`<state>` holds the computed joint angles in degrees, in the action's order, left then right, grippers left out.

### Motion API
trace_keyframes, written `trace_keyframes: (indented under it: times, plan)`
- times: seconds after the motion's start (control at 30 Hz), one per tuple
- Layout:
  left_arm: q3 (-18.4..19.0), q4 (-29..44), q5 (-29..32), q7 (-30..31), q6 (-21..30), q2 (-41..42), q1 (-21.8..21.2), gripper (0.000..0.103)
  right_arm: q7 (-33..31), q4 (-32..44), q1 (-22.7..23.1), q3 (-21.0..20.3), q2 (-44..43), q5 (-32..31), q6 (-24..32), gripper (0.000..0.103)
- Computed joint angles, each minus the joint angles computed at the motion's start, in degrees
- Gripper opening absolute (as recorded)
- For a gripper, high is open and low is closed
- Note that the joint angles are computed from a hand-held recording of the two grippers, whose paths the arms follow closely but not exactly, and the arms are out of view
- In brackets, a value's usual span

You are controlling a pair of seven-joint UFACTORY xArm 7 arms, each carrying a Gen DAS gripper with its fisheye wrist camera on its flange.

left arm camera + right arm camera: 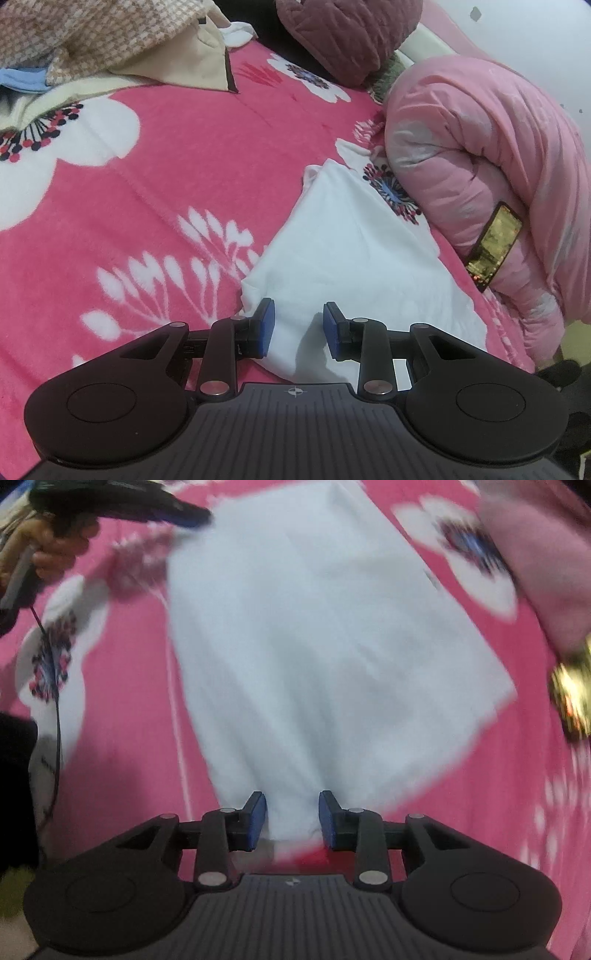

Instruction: Fold clothes

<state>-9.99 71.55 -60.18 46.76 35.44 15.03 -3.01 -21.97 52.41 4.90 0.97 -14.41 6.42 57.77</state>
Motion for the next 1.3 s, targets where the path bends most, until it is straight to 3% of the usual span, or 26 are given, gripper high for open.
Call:
trace_keyframes:
  times: [0.07, 0.17, 0.37, 0.43, 0.57, 0.63, 0.7, 0.73, 0.8, 0.9, 1.07, 1.2, 1.3]
  plan:
    - [-0.06, -0.01, 0.04, 0.73, 0.05, 0.04, 0.05, 0.031, 2.38, 1.61, -1.25, 0.04, -0.57, -3.03, 4.1, 0.035]
    - [-0.03, 0.23, 0.58, 0.48, 0.18, 0.13, -0.06, 0.032, 2.42, 4.48, -2.11, -1.82, -1.82, 0.09, 2.83, 0.035]
    - [-0.13, 0.23, 2.01, -0.32, -0.76, 0.07, -0.56, 0.032, 1.78, 4.86, -0.06, -2.32, 4.08, 12.96, -16.13, 0.037]
    - [-0.12, 0.55, 2.49, -0.93, -0.51, 0.27, -0.53, 0.032, 2.88, 3.68, -0.13, -1.51, 7.28, 13.28, -21.17, 0.037]
    - [-0.23, 1.07, 2.15, -1.53, 0.47, 0.63, 0.0, 0.032, 13.15, -0.03, -3.46, -1.42, 8.57, 6.26, -23.92, 0.036]
    - [-0.3, 1.14, 1.47, -1.76, 0.74, 0.74, 0.23, 0.032, 16.68, -2.36, -3.62, -4.24, 5.21, 7.8, -23.31, 0.037]
    - [-0.35, 1.29, 0.59, -2.14, 1.22, 0.85, 0.49, 0.036, 21.9, -4.99, -7.49, -2.45, 2.41, 4.64, -24.96, 0.038]
    - [-0.35, 1.37, 0.09, -2.49, 1.55, 0.84, 0.62, 0.037, 22.99, -6.66, -5.85, -4.82, 0.96, 5.84, -26.7, 0.04]
    - [-0.25, 0.9, -0.73, -3.61, 1.31, 0.1, 0.56, 0.039, 21.15, -9.69, -6.01, -6.38, -1.55, 12.8, -30.03, 0.045]
    - [0.02, -0.15, -2.0, -4.89, 0.47, -1.48, 0.26, 0.044, 14.44, -12.79, -1.67, -11.75, -4.13, 26.95, -33.88, 0.049]
    - [0.7, -4.62, -9.57, -0.85, -1.74, -7.46, -0.4, 0.053, 6.21, -11.95, 1.08, -17.46, -2.8, 45.48, -32.85, 0.061]
    - [2.4, -8.7, -14.64, -0.17, 4.53, -11.38, -1.8, 0.064, -1.89, -10.81, 1.16, -20.11, -1.31, 60.76, -30.18, 0.066]
    - [3.64, -11.73, -16.73, -1.08, 9.42, -13.68, -3.12, 0.064, -7.23, -10.69, 0.2, -20.34, -1.14, 68.05, -27.71, 0.072]
